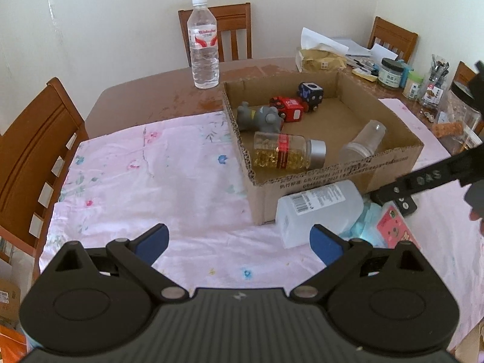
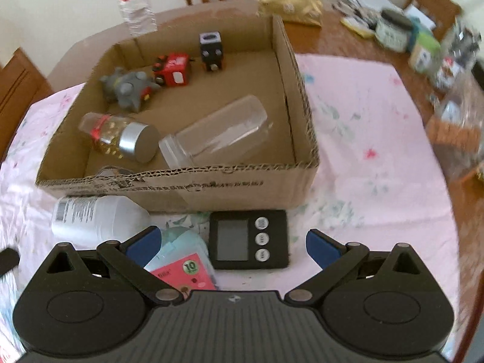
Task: Organize rigid objects
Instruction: 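Move the left tool to the white plastic bottle while the right tool approaches the pink card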
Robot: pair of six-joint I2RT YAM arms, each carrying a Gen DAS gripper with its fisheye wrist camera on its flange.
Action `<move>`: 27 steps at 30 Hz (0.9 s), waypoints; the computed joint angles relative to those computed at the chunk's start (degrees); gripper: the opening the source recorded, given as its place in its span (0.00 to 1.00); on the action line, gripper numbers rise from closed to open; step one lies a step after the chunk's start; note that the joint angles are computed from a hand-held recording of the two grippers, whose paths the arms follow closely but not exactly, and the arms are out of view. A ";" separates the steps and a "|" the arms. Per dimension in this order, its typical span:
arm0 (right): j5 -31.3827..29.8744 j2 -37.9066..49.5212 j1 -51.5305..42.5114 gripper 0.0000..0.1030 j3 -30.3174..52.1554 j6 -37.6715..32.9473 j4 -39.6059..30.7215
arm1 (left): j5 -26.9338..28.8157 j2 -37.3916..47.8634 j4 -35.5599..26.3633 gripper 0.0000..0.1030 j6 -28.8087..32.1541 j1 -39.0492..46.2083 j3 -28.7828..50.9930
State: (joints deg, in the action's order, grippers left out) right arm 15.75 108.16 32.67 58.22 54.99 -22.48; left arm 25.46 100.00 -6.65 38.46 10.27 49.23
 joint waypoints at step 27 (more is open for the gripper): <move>-1.03 3.00 10.88 1.00 -0.75 1.11 -6.02 | 3.11 4.29 -5.11 0.96 6.58 0.48 3.92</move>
